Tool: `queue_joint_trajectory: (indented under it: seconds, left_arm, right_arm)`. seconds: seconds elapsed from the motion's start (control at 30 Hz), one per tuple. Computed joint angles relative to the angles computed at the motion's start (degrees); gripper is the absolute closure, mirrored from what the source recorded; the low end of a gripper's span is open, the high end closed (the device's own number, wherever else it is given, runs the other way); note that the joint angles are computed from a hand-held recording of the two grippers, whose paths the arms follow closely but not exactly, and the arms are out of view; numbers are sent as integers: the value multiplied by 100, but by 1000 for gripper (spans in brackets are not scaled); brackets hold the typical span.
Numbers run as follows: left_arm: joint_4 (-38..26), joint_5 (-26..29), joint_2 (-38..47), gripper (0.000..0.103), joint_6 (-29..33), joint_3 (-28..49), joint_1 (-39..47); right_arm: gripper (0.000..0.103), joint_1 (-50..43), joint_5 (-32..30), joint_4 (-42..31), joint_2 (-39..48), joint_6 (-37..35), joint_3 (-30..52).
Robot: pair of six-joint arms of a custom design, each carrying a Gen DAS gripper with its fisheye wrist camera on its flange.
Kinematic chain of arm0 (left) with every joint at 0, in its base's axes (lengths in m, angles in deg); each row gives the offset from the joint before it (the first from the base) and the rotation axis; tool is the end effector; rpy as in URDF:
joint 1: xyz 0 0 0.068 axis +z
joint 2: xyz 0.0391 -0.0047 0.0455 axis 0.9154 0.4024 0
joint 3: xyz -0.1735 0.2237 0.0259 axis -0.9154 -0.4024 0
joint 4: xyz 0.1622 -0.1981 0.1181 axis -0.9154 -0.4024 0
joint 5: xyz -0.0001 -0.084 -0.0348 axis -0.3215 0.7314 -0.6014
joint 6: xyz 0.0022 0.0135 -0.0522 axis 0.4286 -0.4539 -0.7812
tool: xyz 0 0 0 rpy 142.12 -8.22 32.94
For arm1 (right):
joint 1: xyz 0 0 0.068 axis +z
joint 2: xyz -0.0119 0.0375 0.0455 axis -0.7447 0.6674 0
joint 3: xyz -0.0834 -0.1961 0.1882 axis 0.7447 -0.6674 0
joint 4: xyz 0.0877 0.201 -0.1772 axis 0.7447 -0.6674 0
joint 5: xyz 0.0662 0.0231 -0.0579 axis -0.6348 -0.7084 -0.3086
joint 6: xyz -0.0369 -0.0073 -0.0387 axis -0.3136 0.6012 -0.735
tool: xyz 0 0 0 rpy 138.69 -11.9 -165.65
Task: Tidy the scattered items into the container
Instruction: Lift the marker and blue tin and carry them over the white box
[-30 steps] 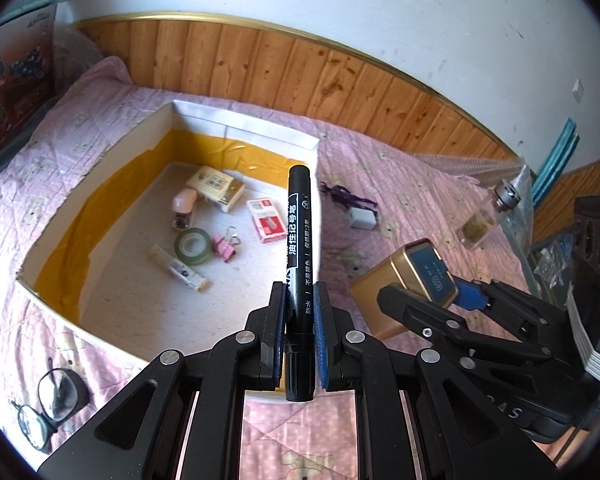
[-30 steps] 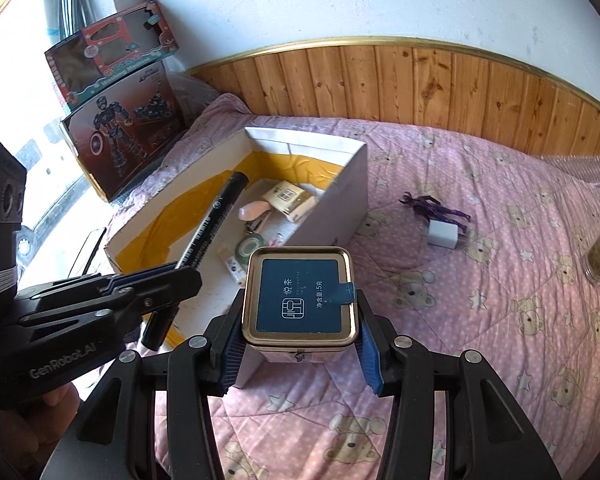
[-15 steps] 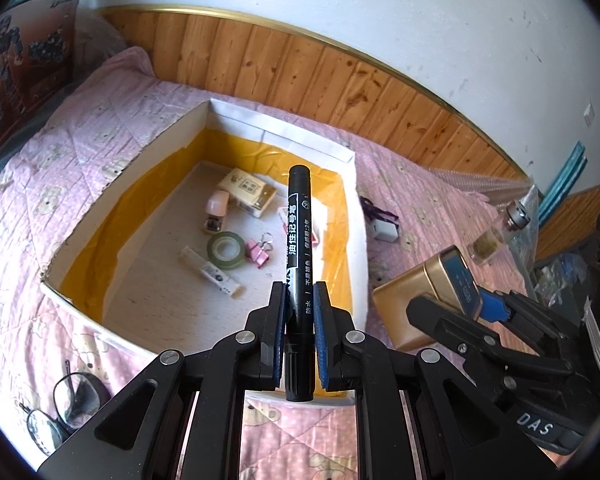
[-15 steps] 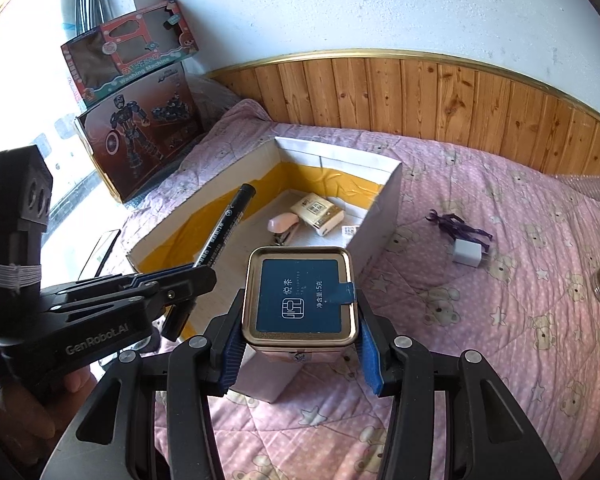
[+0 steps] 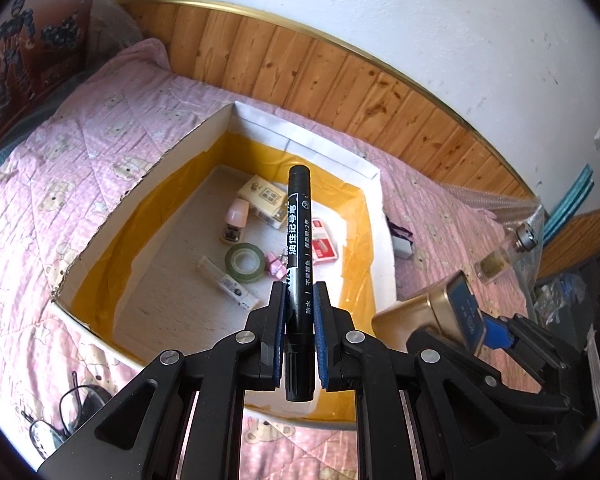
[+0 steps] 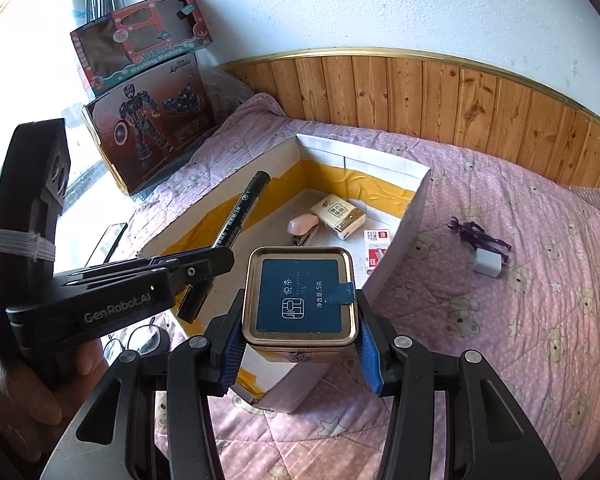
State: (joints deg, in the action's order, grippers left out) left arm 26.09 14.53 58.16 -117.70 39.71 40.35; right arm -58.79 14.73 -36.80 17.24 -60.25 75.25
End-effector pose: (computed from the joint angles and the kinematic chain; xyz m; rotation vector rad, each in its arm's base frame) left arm 0.2200 -0.1087 0.3164 -0.0658 2.4233 -0.5117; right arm 0.2101 -0.0243 0.3533 -0.2838 2.3576 0.3138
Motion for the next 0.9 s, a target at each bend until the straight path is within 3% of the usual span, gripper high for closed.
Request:
queue_joint_trajectory:
  seconds: [0.5, 0.9]
  left_arm:
    - [75, 346, 209, 90, -4, -11, 585]
    - [100, 641, 328, 90, -49, -26, 1009]
  right_arm:
    - [54, 996, 536, 242, 240, 193, 142]
    - [54, 1262, 916, 267, 583, 57, 319]
